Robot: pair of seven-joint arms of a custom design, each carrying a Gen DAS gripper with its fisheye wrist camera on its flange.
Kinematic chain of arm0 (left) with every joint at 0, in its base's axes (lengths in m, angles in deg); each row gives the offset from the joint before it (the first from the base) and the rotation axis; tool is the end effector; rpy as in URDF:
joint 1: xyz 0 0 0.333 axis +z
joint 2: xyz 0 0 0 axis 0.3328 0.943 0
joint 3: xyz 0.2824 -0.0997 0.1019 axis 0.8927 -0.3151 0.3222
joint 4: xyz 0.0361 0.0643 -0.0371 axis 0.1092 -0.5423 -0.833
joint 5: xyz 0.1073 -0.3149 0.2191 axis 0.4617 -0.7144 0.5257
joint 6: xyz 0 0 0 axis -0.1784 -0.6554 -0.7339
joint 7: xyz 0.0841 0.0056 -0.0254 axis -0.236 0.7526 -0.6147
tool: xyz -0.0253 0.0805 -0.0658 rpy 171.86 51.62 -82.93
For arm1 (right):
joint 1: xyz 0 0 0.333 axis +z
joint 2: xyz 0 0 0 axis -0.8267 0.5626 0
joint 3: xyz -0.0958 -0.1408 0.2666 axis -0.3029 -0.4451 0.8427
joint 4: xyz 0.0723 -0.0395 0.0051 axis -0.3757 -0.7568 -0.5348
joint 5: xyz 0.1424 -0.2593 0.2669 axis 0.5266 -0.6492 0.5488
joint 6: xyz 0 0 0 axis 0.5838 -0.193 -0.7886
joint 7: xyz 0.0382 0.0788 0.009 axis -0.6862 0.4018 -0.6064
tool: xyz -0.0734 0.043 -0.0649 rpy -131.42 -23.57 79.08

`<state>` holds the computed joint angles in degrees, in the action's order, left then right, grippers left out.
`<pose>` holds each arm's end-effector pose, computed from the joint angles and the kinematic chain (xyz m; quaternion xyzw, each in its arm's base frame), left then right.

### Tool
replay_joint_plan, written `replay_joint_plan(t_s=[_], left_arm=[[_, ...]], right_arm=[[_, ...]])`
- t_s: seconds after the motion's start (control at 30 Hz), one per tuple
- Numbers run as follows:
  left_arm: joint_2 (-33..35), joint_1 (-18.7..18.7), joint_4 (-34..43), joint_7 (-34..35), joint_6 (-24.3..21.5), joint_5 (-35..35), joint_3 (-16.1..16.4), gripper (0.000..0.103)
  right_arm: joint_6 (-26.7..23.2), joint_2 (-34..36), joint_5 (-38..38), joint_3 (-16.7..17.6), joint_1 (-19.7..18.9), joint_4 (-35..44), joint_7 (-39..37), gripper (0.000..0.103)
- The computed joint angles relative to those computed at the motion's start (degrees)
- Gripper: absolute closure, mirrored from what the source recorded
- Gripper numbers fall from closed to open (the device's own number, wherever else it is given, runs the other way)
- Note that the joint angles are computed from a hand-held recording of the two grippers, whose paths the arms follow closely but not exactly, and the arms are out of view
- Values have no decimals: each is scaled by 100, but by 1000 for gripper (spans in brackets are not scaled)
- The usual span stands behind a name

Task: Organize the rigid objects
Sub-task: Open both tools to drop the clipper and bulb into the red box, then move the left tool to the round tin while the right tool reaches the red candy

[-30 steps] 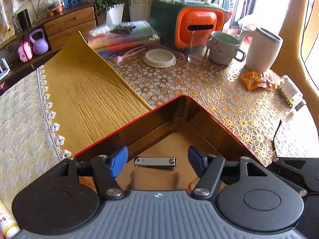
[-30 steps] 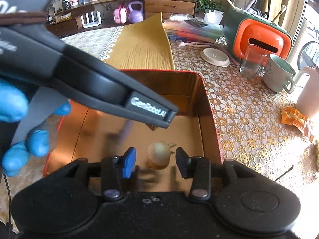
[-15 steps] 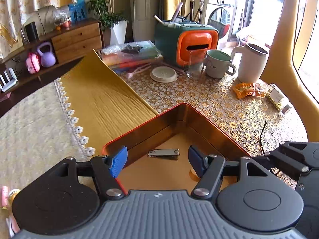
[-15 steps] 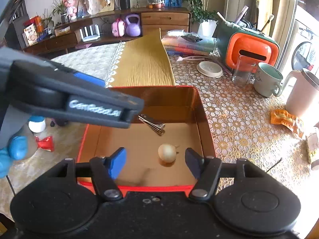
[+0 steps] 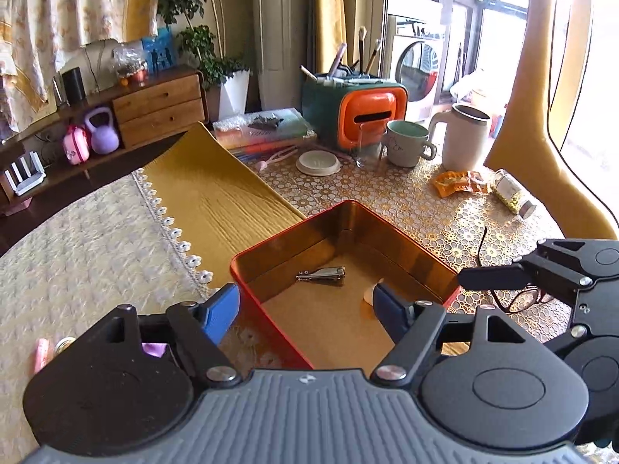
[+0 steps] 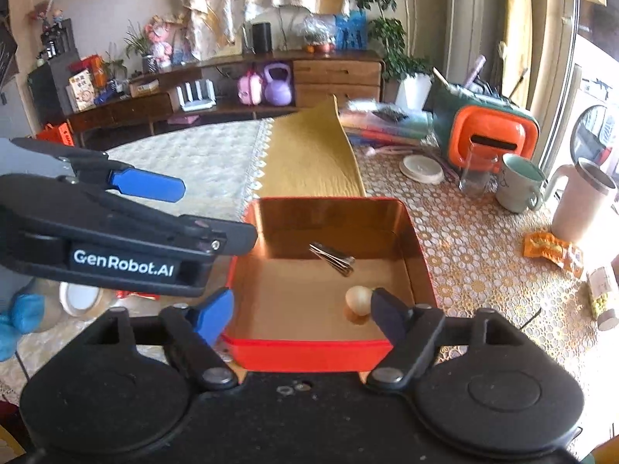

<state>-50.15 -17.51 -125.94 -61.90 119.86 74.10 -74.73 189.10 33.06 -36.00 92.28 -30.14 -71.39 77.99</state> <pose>0.4823 -0.5197 0.4849 -0.6312 0.6606 -0.2935 0.2811 0.5017 0.2965 0.4687 -0.8216 0.4012 -0.1603 0.3720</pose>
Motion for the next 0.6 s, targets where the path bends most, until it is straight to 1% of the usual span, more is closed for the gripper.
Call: replay_joint_plan(t_s=[0.1,0.17,0.2,0.37,0.43,0.6], left_arm=[[-247,-26,-296,-209,-8,118,-13,27],[-438,-16,-521,-419,-8,210,-48,23],[-546,-4,-653,-533,2,275,-71,21],[-1102,124,-1306,-944,-39,480,-266,21],[-1330,179,-1565,-1132,-130,568,-354,15],[-1836,341,-2164,-1521,-311,680,-586,10]], right_arm=[[64,-157,401,44,68,-118,-367,20],[85,-250,613,53,118,-182,-512,19],[81,-291,772,52,154,-197,-626,17],[127,-486,1466,32,338,-293,-1172,9],[160,-577,1855,5,449,-343,-1514,5],[133,-694,2873,-64,689,-355,-2431,1]])
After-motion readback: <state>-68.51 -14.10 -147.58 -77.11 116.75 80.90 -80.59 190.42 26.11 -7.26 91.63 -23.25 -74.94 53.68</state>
